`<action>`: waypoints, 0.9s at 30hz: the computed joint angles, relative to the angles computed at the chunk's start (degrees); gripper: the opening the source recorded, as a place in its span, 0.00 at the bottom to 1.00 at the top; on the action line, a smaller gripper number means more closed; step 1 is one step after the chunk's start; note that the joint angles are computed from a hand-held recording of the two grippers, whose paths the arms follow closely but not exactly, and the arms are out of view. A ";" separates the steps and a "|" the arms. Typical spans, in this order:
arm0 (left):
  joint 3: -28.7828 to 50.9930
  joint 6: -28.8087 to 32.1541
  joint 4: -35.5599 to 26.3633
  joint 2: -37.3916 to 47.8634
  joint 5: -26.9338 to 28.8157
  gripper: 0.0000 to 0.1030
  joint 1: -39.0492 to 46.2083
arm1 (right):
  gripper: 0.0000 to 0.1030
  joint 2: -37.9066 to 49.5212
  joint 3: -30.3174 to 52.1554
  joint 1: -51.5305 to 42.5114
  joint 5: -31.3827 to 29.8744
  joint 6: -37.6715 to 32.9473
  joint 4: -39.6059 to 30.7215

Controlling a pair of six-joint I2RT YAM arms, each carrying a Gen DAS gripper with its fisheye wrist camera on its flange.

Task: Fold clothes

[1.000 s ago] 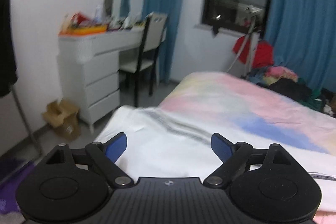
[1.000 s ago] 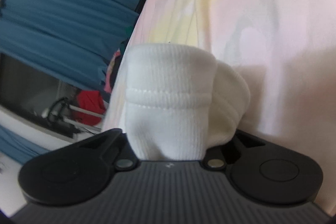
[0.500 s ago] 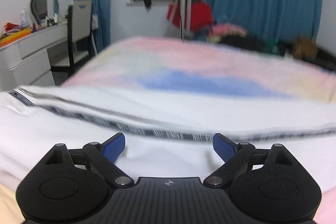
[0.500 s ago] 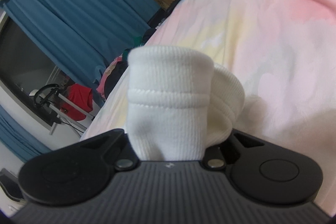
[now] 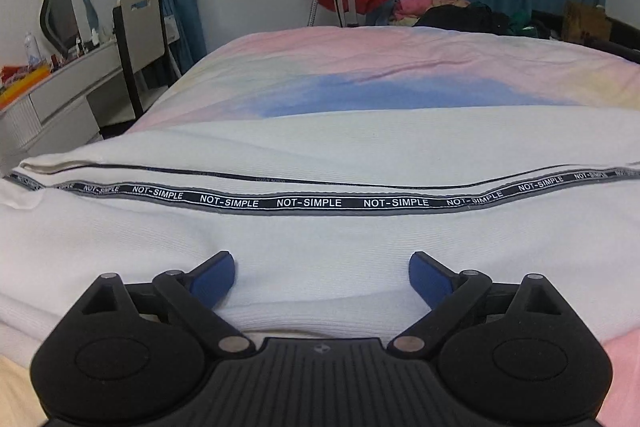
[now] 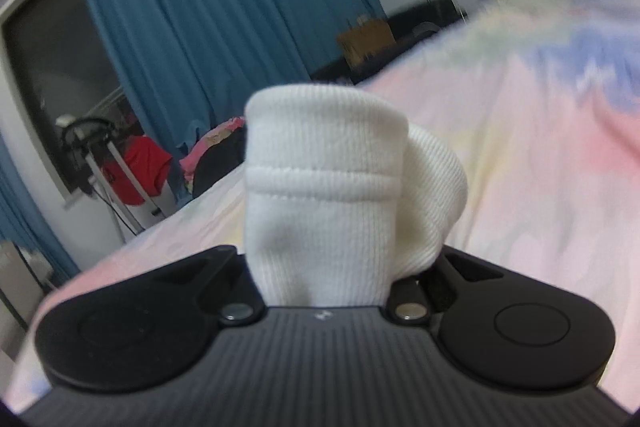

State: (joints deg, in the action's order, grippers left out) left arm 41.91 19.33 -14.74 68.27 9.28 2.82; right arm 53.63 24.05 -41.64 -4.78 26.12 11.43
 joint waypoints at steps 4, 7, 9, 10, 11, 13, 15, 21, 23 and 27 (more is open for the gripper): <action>2.34 0.38 -2.29 1.11 0.88 0.94 0.88 | 0.10 -6.43 1.98 10.97 12.61 -3.13 -4.57; 3.37 0.77 -3.53 0.77 1.57 0.94 1.62 | 0.10 -10.03 4.01 23.04 24.34 -7.23 -5.90; 3.32 1.43 -3.63 -0.43 1.30 0.94 1.79 | 0.10 -10.83 5.16 33.06 32.84 -12.20 -4.51; 2.92 2.57 -3.65 -1.41 1.08 0.93 1.71 | 0.10 -10.48 5.84 38.52 37.53 -15.06 -3.30; 3.00 3.61 -4.25 -2.20 1.48 0.93 1.87 | 0.10 -9.51 6.33 44.25 42.58 -17.55 -1.67; 3.77 4.47 -5.43 -3.69 3.61 0.93 3.06 | 0.10 -6.23 7.63 54.69 51.49 -23.28 2.86; 4.50 5.22 -5.90 -5.22 6.20 0.93 4.83 | 0.10 -1.54 8.85 63.24 57.94 -28.11 7.49; 10.17 3.96 -7.53 -4.40 18.70 0.94 16.48 | 0.10 18.31 14.73 80.61 68.32 -30.99 12.85; 12.20 3.02 -8.41 -2.60 23.56 0.95 20.63 | 0.10 24.85 17.93 83.71 67.55 -29.54 10.30; 15.72 0.11 -9.38 1.13 26.56 0.95 24.79 | 0.10 36.58 25.60 86.61 61.86 -18.62 -2.40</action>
State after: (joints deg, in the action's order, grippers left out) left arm 57.63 19.44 -24.11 69.40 35.83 27.61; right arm 90.22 49.64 44.97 57.08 7.50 9.03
